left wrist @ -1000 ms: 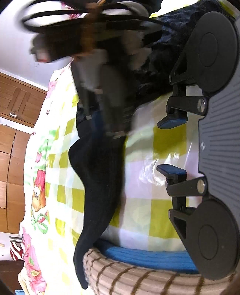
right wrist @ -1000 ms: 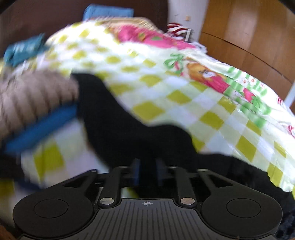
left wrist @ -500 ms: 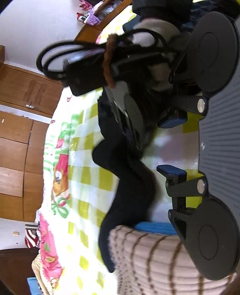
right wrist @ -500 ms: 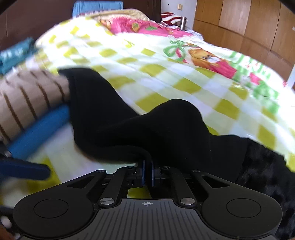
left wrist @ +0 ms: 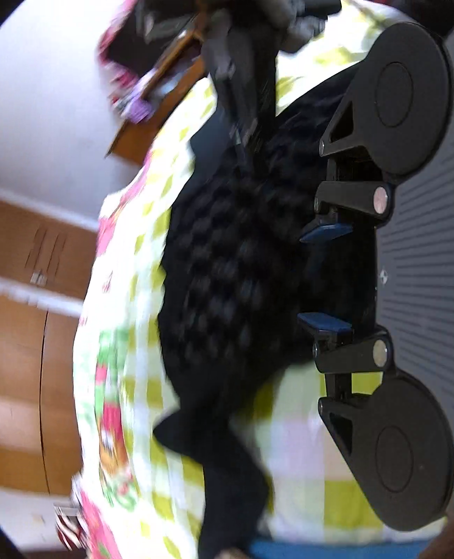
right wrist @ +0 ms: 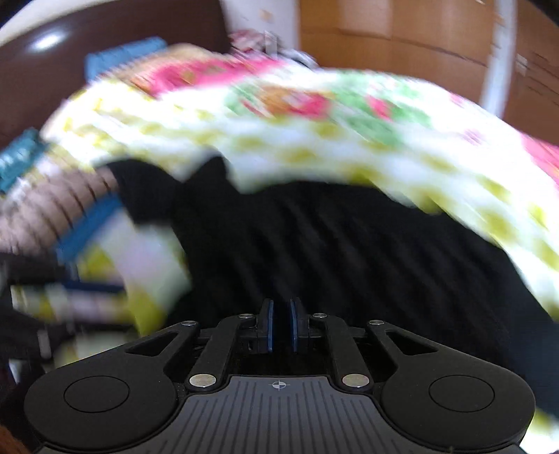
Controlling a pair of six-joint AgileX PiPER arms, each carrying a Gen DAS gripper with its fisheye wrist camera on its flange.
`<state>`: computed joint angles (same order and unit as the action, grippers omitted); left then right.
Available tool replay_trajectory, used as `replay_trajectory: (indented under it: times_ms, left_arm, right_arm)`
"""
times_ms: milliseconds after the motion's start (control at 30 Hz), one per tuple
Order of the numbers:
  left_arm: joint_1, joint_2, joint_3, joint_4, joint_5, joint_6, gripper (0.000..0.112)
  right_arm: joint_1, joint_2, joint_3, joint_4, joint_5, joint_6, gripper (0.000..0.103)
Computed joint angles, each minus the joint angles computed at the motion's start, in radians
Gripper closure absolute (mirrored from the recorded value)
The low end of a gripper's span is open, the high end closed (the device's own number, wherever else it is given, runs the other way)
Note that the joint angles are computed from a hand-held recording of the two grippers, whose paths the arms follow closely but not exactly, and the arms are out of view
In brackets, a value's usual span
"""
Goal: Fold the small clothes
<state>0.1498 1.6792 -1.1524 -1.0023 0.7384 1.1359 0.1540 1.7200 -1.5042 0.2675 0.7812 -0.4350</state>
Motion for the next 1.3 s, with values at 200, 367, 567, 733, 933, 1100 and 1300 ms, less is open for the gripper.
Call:
replay_trajectory:
  times_ms: [200,367,567,733,933,1100,1300]
  left_arm:
    - [-0.17,-0.017,0.054,0.392,-0.005,-0.231,0.053]
    - [-0.277,-0.118,0.077,0.607,0.001,-0.322,0.046]
    - [-0.308,-0.102,0.025,0.555,0.01,-0.393,0.045]
    - [-0.328,-0.099,0.073,0.615,0.078,-0.417,0.043]
    - [-0.297,-0.101,-0.013,0.506,0.187,-0.345,0.043]
    - [-0.362,0.013,-0.118,0.326,0.019,-0.315,0.043]
    - [-0.486,0.275,-0.372,0.269,-0.14,-0.362,0.043]
  right_arm:
    - [-0.205,-0.3,0.382,-0.185,0.149,0.059,0.092]
    - [-0.255,-0.444,0.518,-0.315,0.174,-0.052,0.092]
    - [-0.397,-0.498,0.51,0.05,0.128,-0.305,0.089]
    - [-0.342,-0.453,0.555,-0.006,0.278,-0.384,0.092]
    - [-0.428,-0.433,0.419,-0.027,0.358,-0.362,0.089]
    - [-0.572,-0.235,0.297,0.252,0.128,-0.232,0.074]
    - [-0.654,0.082,0.185,0.633,-0.161,-0.17,0.073]
